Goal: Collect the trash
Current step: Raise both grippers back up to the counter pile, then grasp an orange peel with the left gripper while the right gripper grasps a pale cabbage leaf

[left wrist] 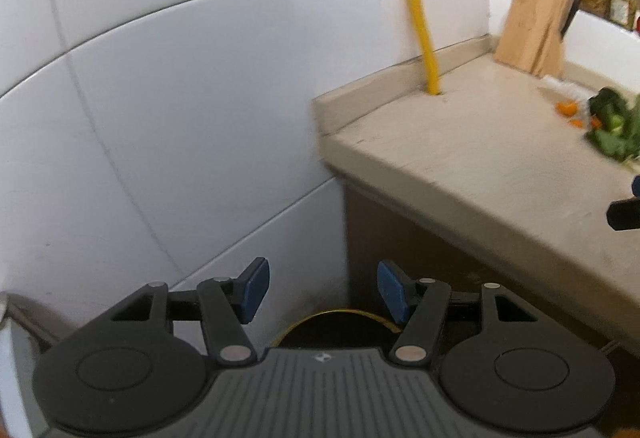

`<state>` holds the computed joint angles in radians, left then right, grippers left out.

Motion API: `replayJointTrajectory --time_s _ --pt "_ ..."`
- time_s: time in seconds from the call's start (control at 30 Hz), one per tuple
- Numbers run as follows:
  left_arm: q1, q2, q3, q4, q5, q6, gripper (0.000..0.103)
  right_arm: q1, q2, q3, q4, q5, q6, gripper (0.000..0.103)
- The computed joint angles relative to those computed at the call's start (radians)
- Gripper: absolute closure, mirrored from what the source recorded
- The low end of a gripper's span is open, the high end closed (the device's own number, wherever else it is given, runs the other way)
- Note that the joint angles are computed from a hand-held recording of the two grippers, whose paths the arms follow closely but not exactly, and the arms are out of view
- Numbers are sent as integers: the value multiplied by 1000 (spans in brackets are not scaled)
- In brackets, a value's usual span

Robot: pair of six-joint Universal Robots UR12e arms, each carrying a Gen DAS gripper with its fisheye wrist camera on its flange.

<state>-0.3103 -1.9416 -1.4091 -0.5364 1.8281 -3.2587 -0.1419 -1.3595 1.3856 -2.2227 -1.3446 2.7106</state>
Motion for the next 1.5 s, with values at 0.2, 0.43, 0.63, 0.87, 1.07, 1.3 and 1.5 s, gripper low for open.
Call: replayJointTrajectory --time_s 0.2,0.43,0.63,0.87,1.07,1.3,1.5 --pt "-21 -28 69 7 -101 23 47 -58 -35 36 -76 -65 58 35" --pt "-60 -89 174 -10 -236 92 43 -119 -57 58 -120 -135 122 34" --pt "-92 -146 275 -77 -337 134 42 -156 -58 67 -129 -172 154 31" --pt "-131 -224 391 -144 -394 203 42 -192 -53 70 -142 -177 190 30" --pt "-140 -274 459 -222 -407 195 42 -220 -51 71 -152 -156 210 30" --pt "-139 -311 520 -322 -449 162 65 -235 -36 62 -146 -139 202 30" --pt "-140 -311 527 -345 -423 148 91 -242 -19 46 -138 -122 194 30"
